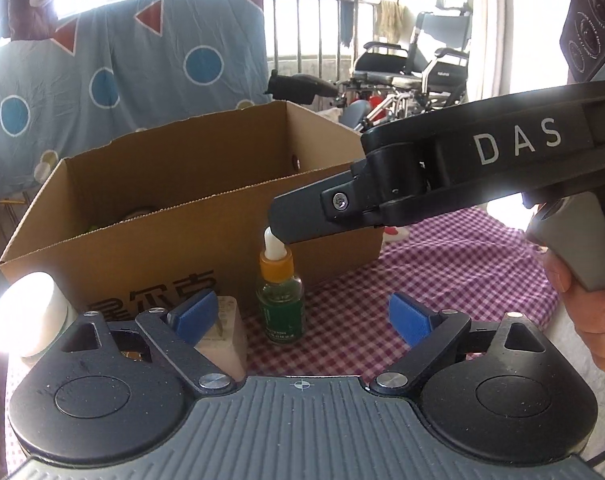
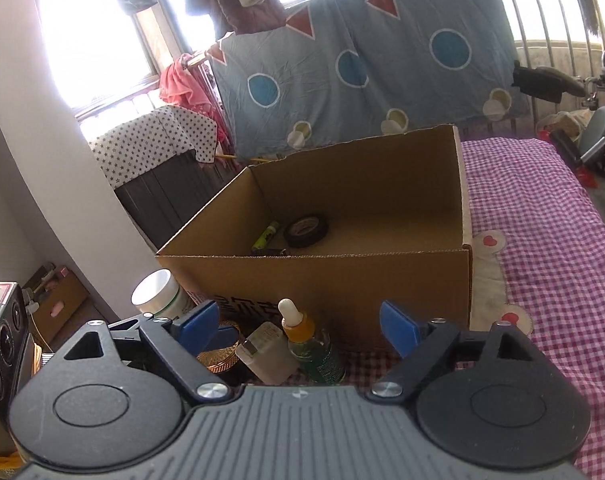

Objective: Organize rigid objects
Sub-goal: 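Withdraw the right gripper and move it to the green dropper bottle, then close the right gripper around the green dropper bottle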

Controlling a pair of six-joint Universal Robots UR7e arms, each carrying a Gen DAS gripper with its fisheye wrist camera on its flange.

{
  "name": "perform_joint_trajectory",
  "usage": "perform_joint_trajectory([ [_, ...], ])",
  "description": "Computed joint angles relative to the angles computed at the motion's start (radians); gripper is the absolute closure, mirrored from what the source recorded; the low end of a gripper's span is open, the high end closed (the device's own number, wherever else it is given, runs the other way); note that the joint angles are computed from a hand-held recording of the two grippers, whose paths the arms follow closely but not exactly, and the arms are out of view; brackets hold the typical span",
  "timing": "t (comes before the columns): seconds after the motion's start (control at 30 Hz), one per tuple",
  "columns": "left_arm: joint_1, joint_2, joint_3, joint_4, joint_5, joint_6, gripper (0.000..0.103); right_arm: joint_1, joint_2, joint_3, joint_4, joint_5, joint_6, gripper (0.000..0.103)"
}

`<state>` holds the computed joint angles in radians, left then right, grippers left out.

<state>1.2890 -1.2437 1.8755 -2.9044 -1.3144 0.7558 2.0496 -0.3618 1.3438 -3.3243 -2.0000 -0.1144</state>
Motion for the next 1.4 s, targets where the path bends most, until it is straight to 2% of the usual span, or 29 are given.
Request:
perform_joint_trajectory([
  [0.03, 0.002, 0.004, -0.007, 0.001, -0.003, -0.003, 0.015, -0.001, 0.005, -0.011, 0.015, 0.000, 0.003, 0.023],
  [0.1, 0.011, 0.018, -0.031, 0.006, -0.015, -0.010, 0.027, -0.004, 0.014, -0.032, 0.048, 0.004, 0.007, 0.031],
  [0.13, 0.014, 0.025, -0.042, 0.007, -0.015, -0.015, 0.028, -0.005, 0.018, -0.041, 0.061, 0.006, 0.009, 0.036],
  [0.2, 0.019, 0.037, -0.066, 0.024, -0.012, -0.030, 0.042, -0.008, 0.024, -0.056, 0.086, 0.013, 0.014, 0.040],
  [0.27, 0.022, 0.042, -0.089, 0.062, -0.018, -0.048, 0.047, -0.012, 0.028, -0.070, 0.111, 0.016, 0.016, 0.049],
  [0.33, 0.029, 0.045, -0.115, 0.125, -0.047, -0.065, 0.049, -0.015, 0.032, -0.081, 0.129, 0.013, 0.018, 0.067],
  [0.4, 0.028, 0.049, -0.125, 0.151, -0.055, -0.073, 0.058, -0.019, 0.036, -0.095, 0.157, 0.015, 0.024, 0.078],
  [0.53, 0.025, 0.051, -0.119, 0.140, -0.058, -0.082, 0.066, -0.016, 0.034, -0.092, 0.156, 0.003, 0.014, 0.081],
  [0.67, 0.043, 0.045, -0.136, 0.190, -0.138, -0.132, 0.066, -0.010, 0.019, -0.074, 0.158, -0.019, 0.020, 0.082],
  [0.77, 0.041, 0.042, -0.124, 0.181, -0.146, -0.129, 0.066, -0.007, 0.005, -0.050, 0.153, -0.029, 0.022, 0.082],
  [0.87, 0.038, 0.046, -0.116, 0.156, -0.122, -0.115, 0.065, -0.009, -0.004, -0.039, 0.150, -0.033, 0.024, 0.082],
  [1.03, 0.021, 0.068, -0.111, 0.135, -0.033, -0.100, 0.064, -0.017, -0.005, -0.044, 0.154, -0.017, 0.038, 0.083],
  [1.17, 0.011, 0.088, -0.112, 0.127, 0.011, -0.091, 0.064, -0.017, -0.002, -0.050, 0.159, -0.016, 0.037, 0.082],
  [1.33, 0.002, 0.102, -0.108, 0.089, 0.025, -0.070, 0.065, -0.019, -0.002, -0.055, 0.173, -0.017, 0.034, 0.081],
  [1.4, 0.002, 0.105, -0.106, 0.077, 0.033, -0.067, 0.069, -0.019, 0.001, -0.067, 0.193, -0.020, 0.034, 0.080],
])
